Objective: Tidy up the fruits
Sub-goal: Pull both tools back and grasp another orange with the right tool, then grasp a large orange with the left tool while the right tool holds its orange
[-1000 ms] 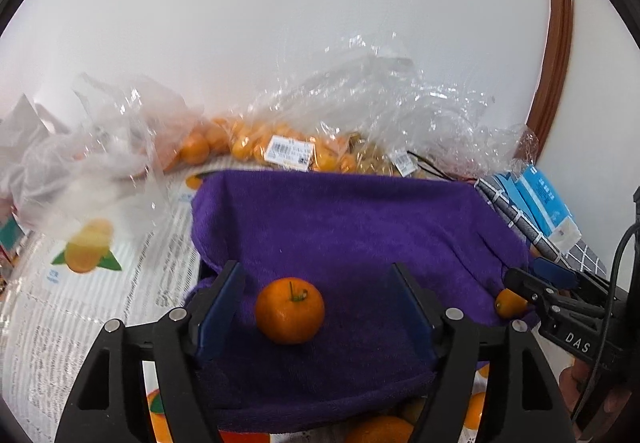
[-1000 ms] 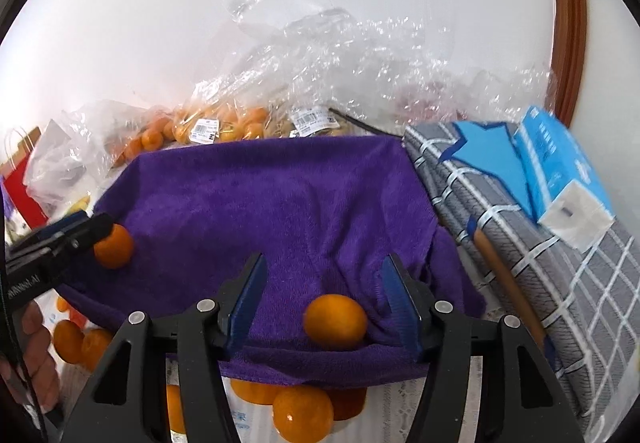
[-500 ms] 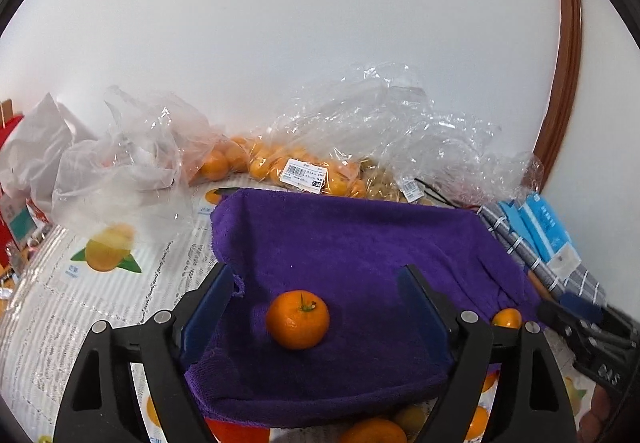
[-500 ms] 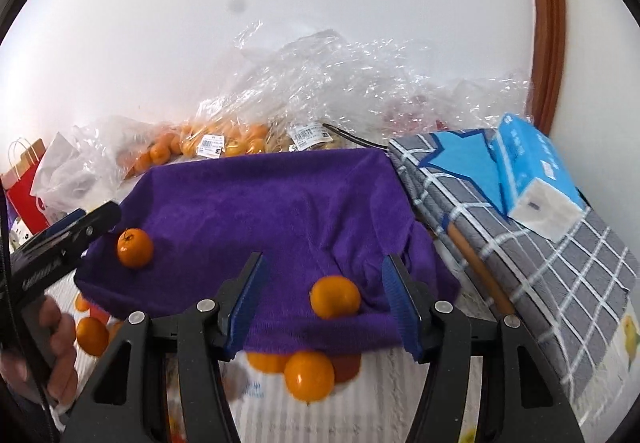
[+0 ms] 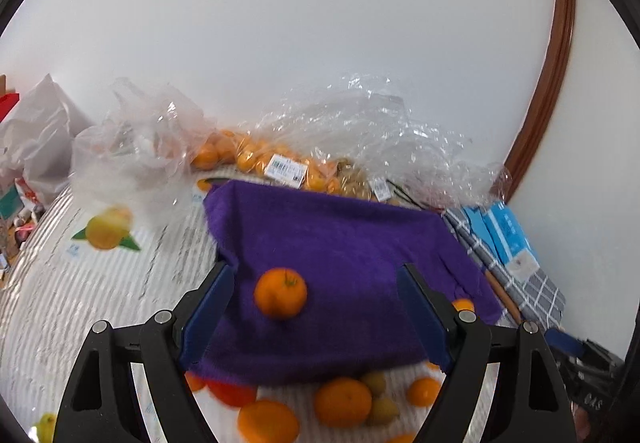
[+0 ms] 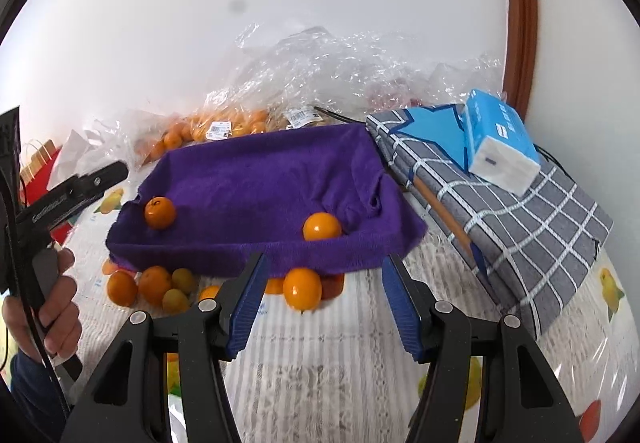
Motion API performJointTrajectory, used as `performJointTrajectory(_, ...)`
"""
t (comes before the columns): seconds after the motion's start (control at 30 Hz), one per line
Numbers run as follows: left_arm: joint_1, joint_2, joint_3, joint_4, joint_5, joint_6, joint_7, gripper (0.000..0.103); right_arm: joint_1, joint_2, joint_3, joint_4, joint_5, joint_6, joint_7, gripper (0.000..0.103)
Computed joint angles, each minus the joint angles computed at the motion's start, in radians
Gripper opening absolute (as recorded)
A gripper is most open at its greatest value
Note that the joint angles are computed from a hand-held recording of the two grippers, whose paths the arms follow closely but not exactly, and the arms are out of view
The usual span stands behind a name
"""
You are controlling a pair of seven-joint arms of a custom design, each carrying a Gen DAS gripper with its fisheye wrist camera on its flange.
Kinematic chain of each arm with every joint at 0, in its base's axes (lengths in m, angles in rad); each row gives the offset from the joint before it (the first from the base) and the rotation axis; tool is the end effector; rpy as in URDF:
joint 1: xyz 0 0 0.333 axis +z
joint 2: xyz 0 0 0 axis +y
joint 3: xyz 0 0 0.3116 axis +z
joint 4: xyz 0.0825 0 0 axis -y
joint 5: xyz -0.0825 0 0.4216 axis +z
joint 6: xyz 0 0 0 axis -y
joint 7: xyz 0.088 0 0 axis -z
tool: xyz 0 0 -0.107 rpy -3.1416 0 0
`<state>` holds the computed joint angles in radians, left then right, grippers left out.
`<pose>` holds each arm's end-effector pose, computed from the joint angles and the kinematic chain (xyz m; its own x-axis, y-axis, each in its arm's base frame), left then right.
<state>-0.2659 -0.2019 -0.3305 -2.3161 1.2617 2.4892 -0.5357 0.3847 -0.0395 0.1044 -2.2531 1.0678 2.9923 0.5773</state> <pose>0.4443 -0.3110 0.4309 0.3856 -0.8783 0.2827 -0.4177 -0.4394 -0.7953 0.5347 0.2144 0.4172 0.5113 -0.8490 -0.1337 -0.6146 -0.2525 -0.7473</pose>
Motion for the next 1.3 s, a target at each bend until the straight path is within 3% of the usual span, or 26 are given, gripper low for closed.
performJointTrajectory(0.2,-0.03,-0.081,-0.018,-0.096,-0.087,-0.024,0.054,0.082,0.009,-0.017,-0.002,-0.039,0.074,0.025,-0.068,0.059)
performJointTrajectory(0.4,-0.035,-0.134,-0.046,-0.19,-0.115,0.005,-0.017,0.082,0.014,-0.023,-0.007,-0.074,0.084,0.017,-0.101,0.058)
performJointTrajectory(0.53,-0.046,-0.119,-0.051,-0.19,-0.152,-0.019,0.01,0.082,0.015,0.006,-0.001,-0.062,0.076,0.02,-0.111,0.048)
performJointTrajectory(0.63,-0.052,-0.111,-0.061,-0.184,-0.152,-0.051,0.014,0.082,0.011,0.026,0.004,-0.044,0.078,0.004,-0.111,0.046)
performJointTrajectory(0.83,-0.055,-0.096,-0.043,-0.18,-0.174,-0.037,0.036,0.082,-0.003,0.087,0.019,0.032,0.06,-0.031,-0.1,0.045)
performJointTrajectory(1.13,-0.04,-0.112,-0.035,-0.202,-0.153,0.01,-0.016,0.082,-0.014,0.194,0.034,0.121,-0.12,-0.063,0.073,0.041)
performJointTrajectory(1.23,-0.035,-0.106,-0.034,-0.2,-0.156,0.026,-0.011,0.082,0.001,0.221,0.016,0.131,-0.24,-0.066,0.176,0.034)
performJointTrajectory(1.3,-0.037,-0.093,-0.037,-0.189,-0.166,0.016,0.009,0.082,-0.031,0.214,0.051,0.125,-0.193,-0.059,0.127,0.032)
